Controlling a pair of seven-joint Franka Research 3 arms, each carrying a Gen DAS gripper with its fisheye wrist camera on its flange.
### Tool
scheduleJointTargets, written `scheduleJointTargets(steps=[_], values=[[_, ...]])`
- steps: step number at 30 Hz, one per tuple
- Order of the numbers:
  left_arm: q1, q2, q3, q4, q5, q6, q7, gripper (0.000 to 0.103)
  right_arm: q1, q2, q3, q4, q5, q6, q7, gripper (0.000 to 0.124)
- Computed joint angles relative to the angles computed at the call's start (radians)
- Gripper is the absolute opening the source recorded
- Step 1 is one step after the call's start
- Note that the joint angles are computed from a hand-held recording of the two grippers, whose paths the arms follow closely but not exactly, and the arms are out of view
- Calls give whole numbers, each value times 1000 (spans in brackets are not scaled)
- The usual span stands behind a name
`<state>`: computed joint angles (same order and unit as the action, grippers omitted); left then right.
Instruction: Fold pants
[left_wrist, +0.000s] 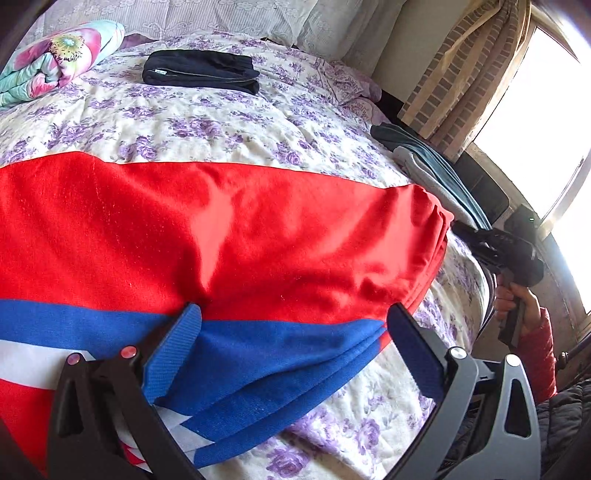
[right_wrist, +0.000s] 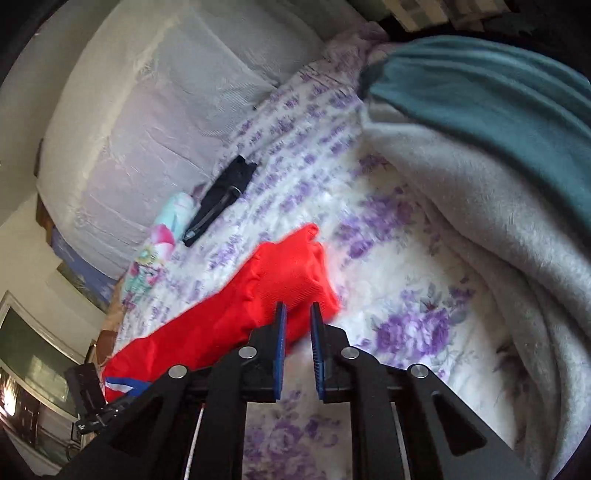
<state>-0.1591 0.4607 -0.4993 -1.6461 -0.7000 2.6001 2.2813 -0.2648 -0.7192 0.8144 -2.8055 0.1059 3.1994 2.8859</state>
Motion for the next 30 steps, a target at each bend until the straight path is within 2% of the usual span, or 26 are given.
scheduleJointTargets(steps=[2,3,4,6,9,11,14,15,16,18,20,22,23,25,26,27,28,29,30], values=[[-3,1,2,2,3,3,-9,98,-3,41,-3,38,-32,56,-51,23],[-4,2,2,2,4,5,-12,98,12,94,-16,52,-31,113,-76,40],[-4,1,1,1,5,9,-14,98,27,161,-31,74,-46,168,-80,46],[-5,-1,1,-4,7,17,-18,98,40,215,-17,107,-4,167,-108,46],[0,-2,-4,-7,3,20,-16,98,47,299,6,126,47,230,-109,46],[0,-1,-5,-6,3,19,-17,98,77,387,-22,140,76,301,-100,50],[5,-1,-10,-6,-4,20,-10,98,91,470,-54,177,100,331,-124,50],[8,-1,-13,-6,-10,19,-5,98,107,500,-76,189,94,351,-132,49],[12,-2,-16,-8,-17,18,1,98,106,537,-80,206,106,377,-154,34],[20,-3,-21,-10,-35,13,14,98,94,560,-47,215,194,403,-204,10],[41,-9,-36,-20,-86,13,43,98,106,556,-35,213,251,440,-245,10],[68,-16,-53,-30,-168,15,85,98,123,497,-21,196,312,449,-292,9],[95,-19,-72,-36,-237,4,128,98,137,458,-24,185,334,436,-311,9],[111,-24,-72,-38,-312,-28,175,98,172,409,-43,164,360,399,-342,9],[108,-26,-63,-37,-326,-41,182,98,194,389,-58,154,379,350,-368,10],[94,-27,-47,-34,-322,-48,175,98,213,379,-88,146,339,277,-362,12],[79,-29,-31,-32,-317,-50,169,98,216,378,-84,142,368,209,-406,9],[61,-33,-15,-33,-307,-45,160,98,189,395,-45,136,400,197,-421,9],[46,-38,-1,-36,-295,-37,151,98,187,401,-30,123,405,241,-402,12]])
